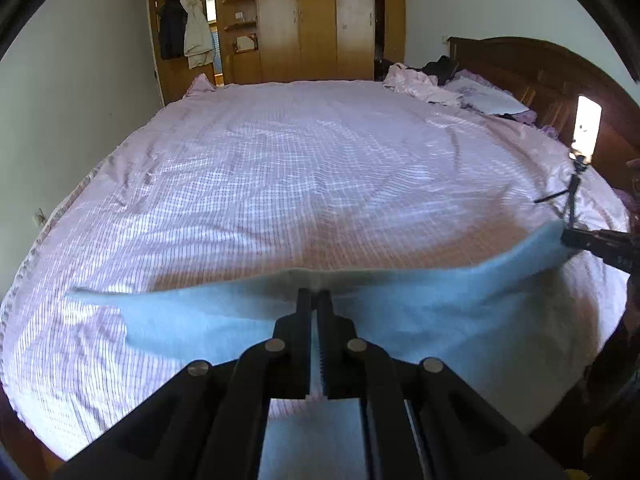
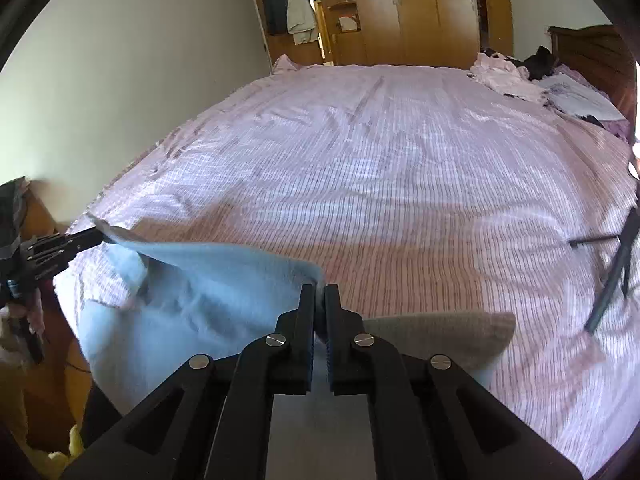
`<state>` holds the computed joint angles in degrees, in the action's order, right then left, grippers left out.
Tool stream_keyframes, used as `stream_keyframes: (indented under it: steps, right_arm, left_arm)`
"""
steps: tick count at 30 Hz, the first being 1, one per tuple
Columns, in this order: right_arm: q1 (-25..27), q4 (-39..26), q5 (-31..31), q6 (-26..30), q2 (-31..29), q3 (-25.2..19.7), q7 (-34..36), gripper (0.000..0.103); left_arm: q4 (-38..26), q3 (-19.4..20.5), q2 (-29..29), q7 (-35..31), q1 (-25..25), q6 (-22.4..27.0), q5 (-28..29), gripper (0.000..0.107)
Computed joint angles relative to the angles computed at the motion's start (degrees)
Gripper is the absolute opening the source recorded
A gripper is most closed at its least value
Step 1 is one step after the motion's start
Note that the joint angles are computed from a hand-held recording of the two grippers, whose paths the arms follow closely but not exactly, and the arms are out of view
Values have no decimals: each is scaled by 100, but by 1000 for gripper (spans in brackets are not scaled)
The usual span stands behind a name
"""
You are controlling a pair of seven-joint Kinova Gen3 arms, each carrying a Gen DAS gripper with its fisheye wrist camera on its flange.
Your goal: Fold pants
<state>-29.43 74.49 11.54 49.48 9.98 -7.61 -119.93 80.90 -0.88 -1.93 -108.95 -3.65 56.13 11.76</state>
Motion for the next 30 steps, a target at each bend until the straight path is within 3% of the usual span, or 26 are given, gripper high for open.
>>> stream_keyframes:
  steps: [6,10,17,20,23,27,30]
  right_arm:
    - [-92,776,38,-217,-572,-158,-667,0]
    - [-112,1144,19,-155,-798,-359,-968,0]
    - [-247,1648,216,-46,-753,-545,-1516,0]
    - [-367,1764,498,65,-630,-562,-1815,0]
    - [-367,1885,405,32,-577,-502,-1947,0]
    - [-305,1896,54,134,-414,-379,-1975,14]
    - [-324,2209,205,-242,-453,-362,-2235,15]
  left_arm:
    - [711,-60,-625,170,66,54,29,3]
    - [1206,33,-849,495,124,56,-277,3]
    - [1772,-89,-809,648,160,189,-219,3]
    - [1827,-133,-687,655,124,292,-194,3]
    - [1856,-205,-628,767,18,365,-88,3]
    - [1924,-322,-577,1066,-198,364,105,21]
    - [1952,-578,-575,1025,-377,487,593,23]
